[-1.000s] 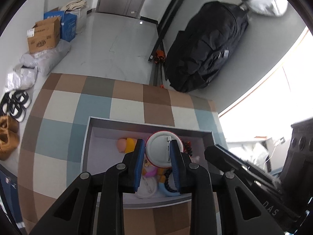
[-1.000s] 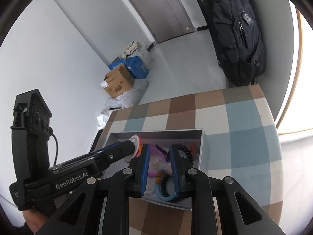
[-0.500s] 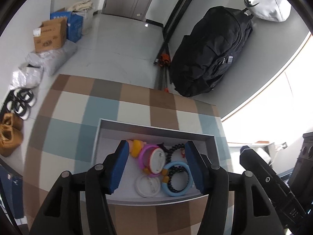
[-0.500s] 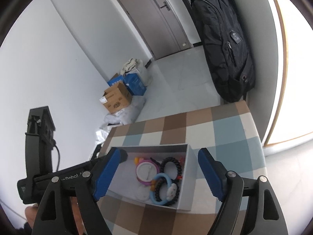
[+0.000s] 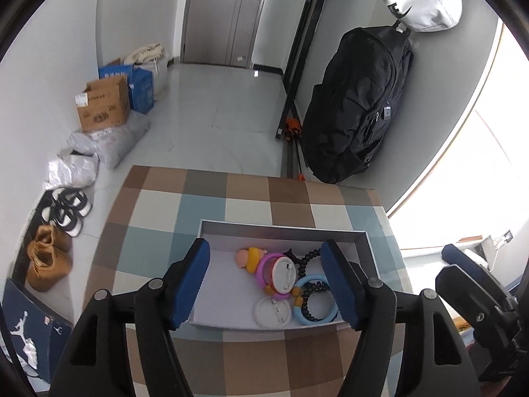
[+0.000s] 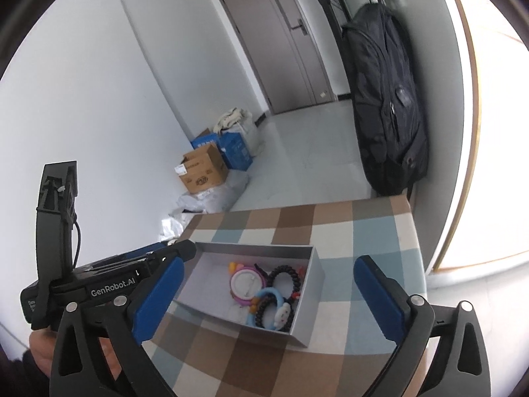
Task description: Organize jewelry
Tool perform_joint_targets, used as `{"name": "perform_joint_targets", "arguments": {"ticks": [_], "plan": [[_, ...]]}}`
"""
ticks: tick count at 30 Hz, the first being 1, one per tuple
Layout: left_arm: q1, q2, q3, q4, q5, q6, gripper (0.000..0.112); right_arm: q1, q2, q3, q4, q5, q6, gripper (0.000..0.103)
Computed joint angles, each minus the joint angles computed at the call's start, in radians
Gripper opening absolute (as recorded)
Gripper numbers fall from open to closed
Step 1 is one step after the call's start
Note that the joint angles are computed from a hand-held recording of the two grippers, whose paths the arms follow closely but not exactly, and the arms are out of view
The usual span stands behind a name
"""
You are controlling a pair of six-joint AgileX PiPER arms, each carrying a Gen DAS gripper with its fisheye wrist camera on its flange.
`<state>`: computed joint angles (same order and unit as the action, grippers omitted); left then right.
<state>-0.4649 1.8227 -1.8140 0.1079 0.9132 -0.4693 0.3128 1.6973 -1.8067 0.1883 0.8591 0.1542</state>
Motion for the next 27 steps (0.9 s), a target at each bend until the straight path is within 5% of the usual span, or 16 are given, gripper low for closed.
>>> {"name": "perform_joint_targets", "arguments": {"ticks": [6,12,19,27], "plan": [[-0.048,-0.073,0.091,0.116,-0.057,-0.061,0.078,0.026,-0.042,0.039,-0.008,-0.013,-0.033,0.103],[-0.070,-0.175,0.220,0.198,-0.134,-0.160,0.081,0.060,-0.138,0.163,-0.010,-0.122,-0.074,0.103],[-0.142,-0.254,0.328,0.389,-0.140,-0.325,0.081,0.095,-0.232,0.293,-0.032,-0.186,-0.074,0.103],[-0.162,-0.289,0.407,0.437,-0.137,-0.411,0.081,0.126,-0.292,0.362,-0.107,-0.222,-0.012,0.103]]}}
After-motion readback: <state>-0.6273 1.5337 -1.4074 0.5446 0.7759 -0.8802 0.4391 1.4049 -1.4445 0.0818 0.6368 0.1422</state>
